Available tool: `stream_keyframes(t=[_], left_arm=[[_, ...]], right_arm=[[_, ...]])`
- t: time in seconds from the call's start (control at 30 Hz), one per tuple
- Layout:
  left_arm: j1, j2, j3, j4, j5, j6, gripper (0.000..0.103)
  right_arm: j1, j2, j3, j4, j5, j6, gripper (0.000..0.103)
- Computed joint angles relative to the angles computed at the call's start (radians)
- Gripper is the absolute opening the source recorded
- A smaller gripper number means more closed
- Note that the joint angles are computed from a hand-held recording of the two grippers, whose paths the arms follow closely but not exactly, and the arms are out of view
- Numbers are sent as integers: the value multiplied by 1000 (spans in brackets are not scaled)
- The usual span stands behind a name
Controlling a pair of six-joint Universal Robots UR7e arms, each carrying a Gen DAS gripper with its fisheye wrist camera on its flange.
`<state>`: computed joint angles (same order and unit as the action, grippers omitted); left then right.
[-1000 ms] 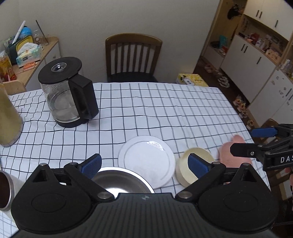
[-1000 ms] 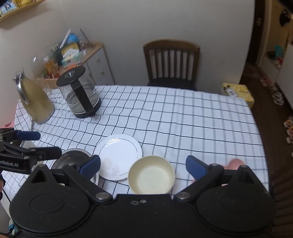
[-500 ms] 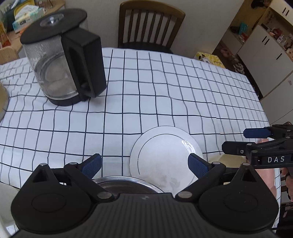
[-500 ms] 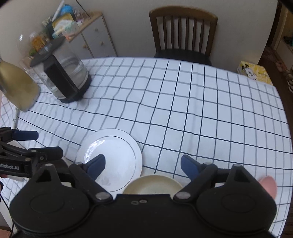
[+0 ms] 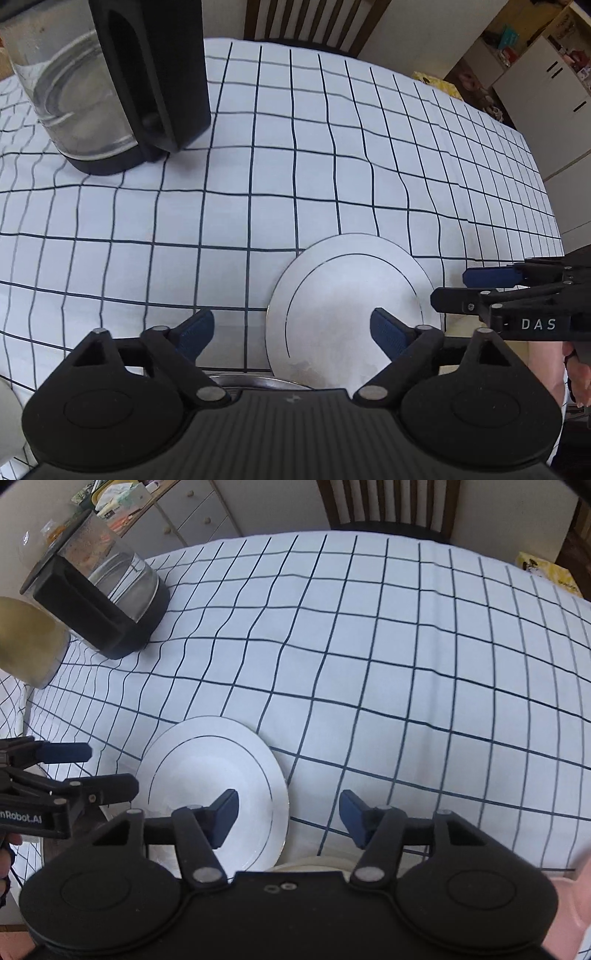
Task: Organize plates and bowls
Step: 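Reach both grippers to the small white plate and close on its rim, then lift the small white plate with both grippers and carry it over the floral plate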
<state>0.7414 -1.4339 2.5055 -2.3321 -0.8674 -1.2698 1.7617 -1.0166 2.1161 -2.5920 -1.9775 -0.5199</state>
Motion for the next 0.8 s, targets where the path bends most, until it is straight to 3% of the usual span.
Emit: stream_keyframes(t=[0.1, 0.37, 0.63, 0.7, 0.8], left_arm=[[28, 17, -3, -36, -34, 37, 60], [76, 33, 3, -78, -79, 67, 52], [100, 16, 32, -149, -91, 67, 51], [99, 5, 31, -127, -97, 72, 29], [96, 2, 31, -116, -110, 78, 25]], right_arm=[[-7, 15, -11, 22, -2, -5, 52], [-30, 26, -33, 97, 26, -17, 33], [-50, 26, -42, 144, 36, -19, 18], [-52, 27, -44, 149, 34, -23, 14], [-60, 20, -46, 157, 48, -24, 13]])
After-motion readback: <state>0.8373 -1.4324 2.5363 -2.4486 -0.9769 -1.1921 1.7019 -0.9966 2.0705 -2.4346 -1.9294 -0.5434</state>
